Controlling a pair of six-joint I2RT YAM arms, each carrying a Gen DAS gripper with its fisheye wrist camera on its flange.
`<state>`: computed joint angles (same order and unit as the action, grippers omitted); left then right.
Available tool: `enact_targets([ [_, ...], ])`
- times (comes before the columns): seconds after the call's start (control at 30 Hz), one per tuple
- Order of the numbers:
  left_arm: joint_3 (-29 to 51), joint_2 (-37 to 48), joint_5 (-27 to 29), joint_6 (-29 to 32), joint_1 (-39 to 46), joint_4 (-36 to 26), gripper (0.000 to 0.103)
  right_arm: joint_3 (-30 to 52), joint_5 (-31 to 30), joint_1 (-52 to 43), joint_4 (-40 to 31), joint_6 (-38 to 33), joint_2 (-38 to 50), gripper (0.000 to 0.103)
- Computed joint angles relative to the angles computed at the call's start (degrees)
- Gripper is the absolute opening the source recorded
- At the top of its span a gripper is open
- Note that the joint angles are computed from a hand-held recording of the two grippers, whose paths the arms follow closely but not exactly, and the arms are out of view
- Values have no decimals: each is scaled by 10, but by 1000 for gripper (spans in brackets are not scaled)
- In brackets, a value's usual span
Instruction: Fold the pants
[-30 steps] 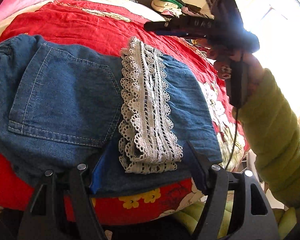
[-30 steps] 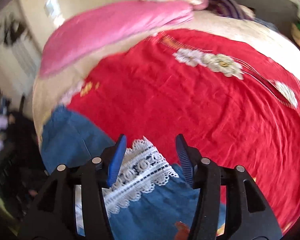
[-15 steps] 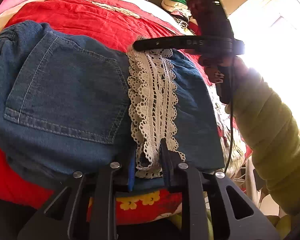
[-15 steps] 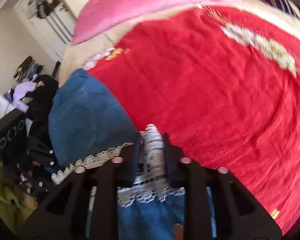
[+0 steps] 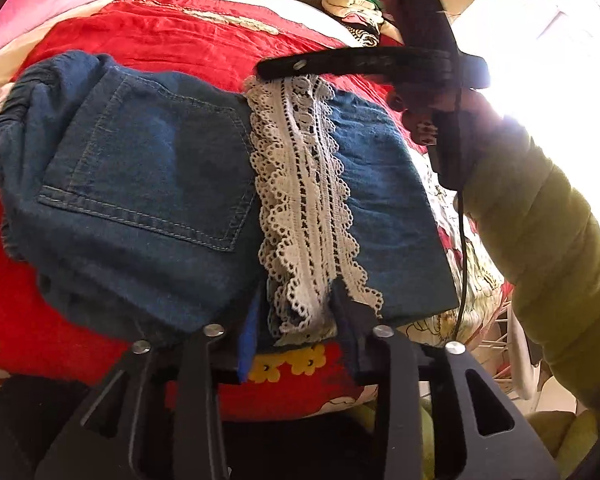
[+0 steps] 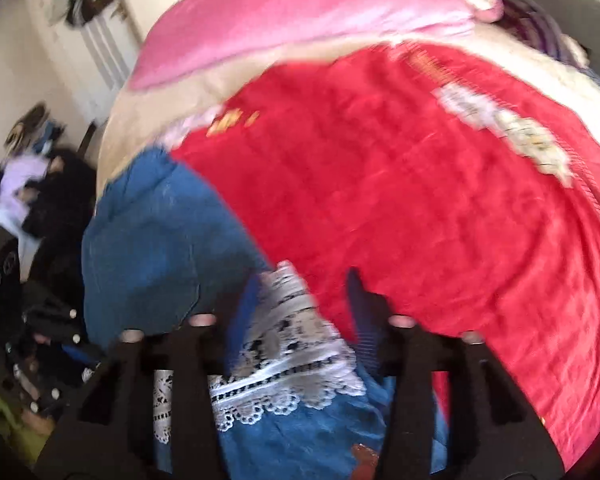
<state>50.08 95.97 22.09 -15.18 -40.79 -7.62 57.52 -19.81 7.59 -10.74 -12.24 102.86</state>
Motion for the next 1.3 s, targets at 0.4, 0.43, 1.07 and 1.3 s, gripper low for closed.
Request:
enact_targets([
  [0.4,4,-57,-130,61,-68,25,50,-350,68,0,41,62,-436,60],
  [0.43,13,-43,-134,65,-77,28,50,-367,98,35,28,75,-458,60],
  [1.07,12,-7,-128,50,-61,3,51,-494,268,201,-7,253,-521,62],
  [1.3,-20,-85,-156,31,-56,35,51,-462,258,119,-88,212,-667,65],
])
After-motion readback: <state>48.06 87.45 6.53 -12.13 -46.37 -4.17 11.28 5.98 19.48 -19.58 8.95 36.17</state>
